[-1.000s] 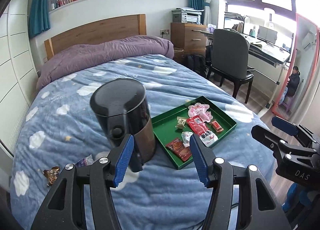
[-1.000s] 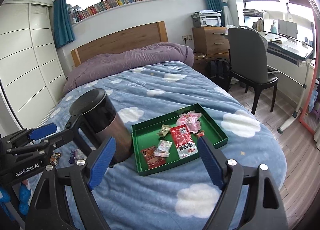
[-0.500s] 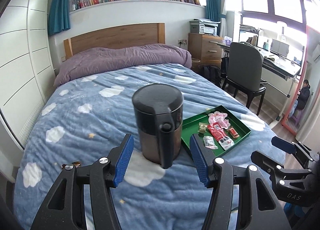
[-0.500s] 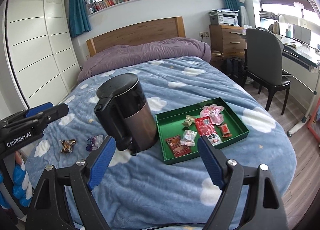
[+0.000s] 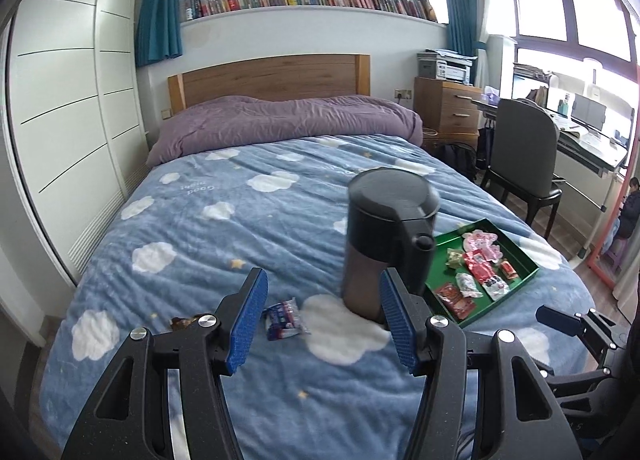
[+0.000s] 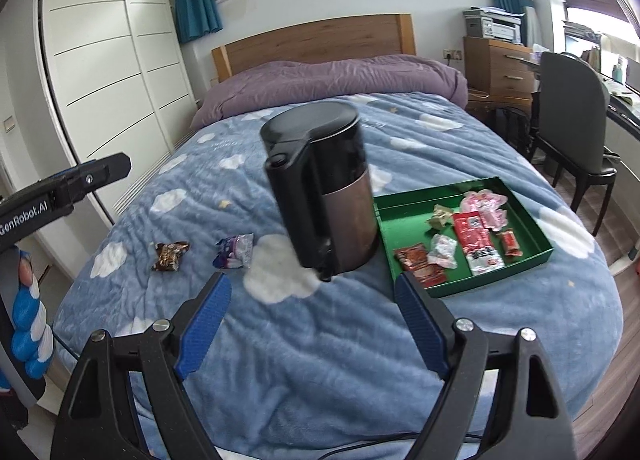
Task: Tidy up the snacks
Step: 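Move both tools back from the tray toward the snacks on the blanket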
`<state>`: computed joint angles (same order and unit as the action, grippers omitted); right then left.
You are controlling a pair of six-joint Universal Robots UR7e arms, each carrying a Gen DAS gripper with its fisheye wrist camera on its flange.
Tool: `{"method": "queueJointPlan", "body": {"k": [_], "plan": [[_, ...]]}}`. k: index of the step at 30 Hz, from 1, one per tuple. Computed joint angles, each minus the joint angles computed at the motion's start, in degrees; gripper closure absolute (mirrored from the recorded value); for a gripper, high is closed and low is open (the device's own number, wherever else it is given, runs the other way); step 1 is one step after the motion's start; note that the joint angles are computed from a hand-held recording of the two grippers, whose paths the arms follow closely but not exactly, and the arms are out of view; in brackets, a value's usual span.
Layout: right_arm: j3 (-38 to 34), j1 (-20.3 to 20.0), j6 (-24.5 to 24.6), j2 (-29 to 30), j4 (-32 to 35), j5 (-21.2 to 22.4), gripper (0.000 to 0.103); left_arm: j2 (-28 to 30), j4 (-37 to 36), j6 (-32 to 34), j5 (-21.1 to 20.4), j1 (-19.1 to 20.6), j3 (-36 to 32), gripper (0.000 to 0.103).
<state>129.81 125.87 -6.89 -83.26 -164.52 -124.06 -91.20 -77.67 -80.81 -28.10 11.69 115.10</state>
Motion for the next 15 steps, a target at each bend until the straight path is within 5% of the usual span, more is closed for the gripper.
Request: {"method": "queueJointPlan", "body": {"k": [11, 15], "plan": [[-1.7, 1.1, 0.0, 7.4, 0.9, 4.4, 0.0, -5.2, 12.2, -8.9, -0.3, 1.6, 0.4, 0.05], [-2.8, 1.2, -0.4, 10.1, 1.1, 6.1, 0.0, -7.9, 19.4, -14.2, -0.6, 2.6, 0.7, 0.033]]}}
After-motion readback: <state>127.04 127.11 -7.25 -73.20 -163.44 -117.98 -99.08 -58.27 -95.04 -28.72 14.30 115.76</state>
